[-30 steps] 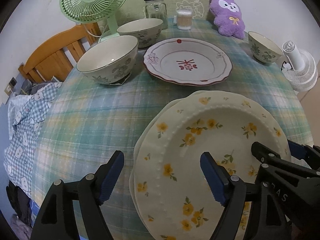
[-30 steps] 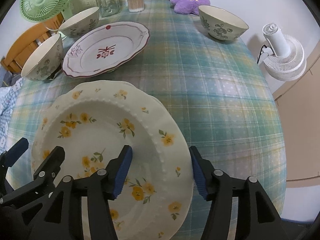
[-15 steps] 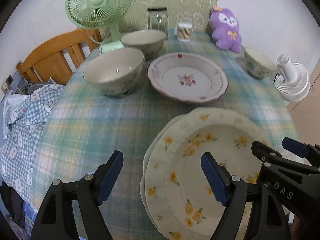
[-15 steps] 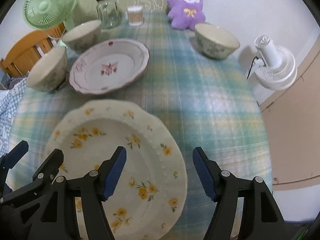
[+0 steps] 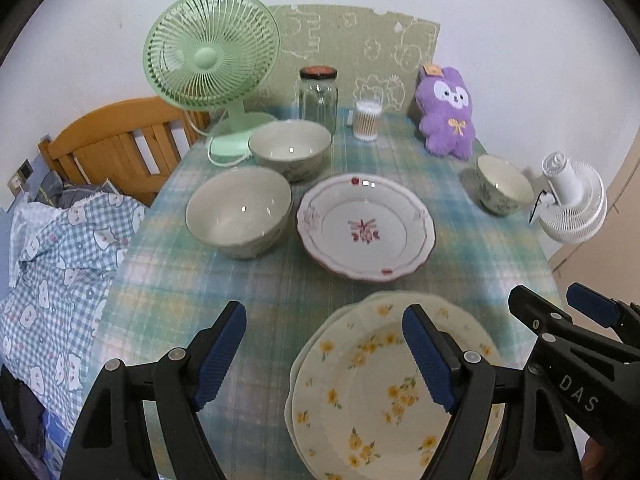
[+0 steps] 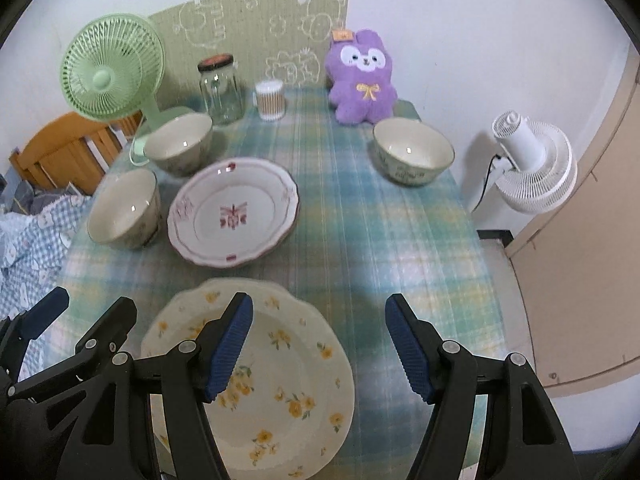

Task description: Organize plates and bowls

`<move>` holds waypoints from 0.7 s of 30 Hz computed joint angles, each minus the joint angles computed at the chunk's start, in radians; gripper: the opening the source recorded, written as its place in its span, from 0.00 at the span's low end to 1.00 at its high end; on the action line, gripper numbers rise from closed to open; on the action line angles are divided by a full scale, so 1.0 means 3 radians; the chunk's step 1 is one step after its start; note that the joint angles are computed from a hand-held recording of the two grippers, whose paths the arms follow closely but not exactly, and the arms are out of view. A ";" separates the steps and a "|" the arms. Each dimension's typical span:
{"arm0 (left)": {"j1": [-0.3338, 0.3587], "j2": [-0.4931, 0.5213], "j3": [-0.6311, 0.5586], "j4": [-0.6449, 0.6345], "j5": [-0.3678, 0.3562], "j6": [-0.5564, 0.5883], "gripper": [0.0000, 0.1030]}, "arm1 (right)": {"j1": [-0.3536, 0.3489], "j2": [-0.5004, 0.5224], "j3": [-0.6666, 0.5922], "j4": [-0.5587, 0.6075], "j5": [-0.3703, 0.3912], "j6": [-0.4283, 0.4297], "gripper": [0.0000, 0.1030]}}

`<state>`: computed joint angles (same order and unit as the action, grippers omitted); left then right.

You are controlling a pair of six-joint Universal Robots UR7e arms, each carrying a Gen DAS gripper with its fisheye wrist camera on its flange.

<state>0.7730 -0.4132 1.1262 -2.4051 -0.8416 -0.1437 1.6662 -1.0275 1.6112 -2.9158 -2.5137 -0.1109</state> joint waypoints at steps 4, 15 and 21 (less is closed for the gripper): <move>-0.0007 0.0104 -0.0193 -0.0033 0.0059 0.0005 0.81 | -0.0014 0.0031 -0.0158 -0.0012 0.0107 -0.0139 0.70; 0.0006 0.0549 -0.0943 0.0234 0.0253 -0.0082 0.89 | -0.0185 0.0153 -0.0613 0.0116 0.0503 -0.0471 0.70; 0.0060 0.0861 -0.1453 0.0539 0.0305 -0.0269 0.89 | -0.0296 0.0293 -0.0885 0.0185 0.0697 -0.0755 0.70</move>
<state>0.7910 -0.1548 0.6902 -2.2435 -0.7501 -0.2244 1.5773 -0.9397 1.3458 -2.8602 -2.3045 -0.3374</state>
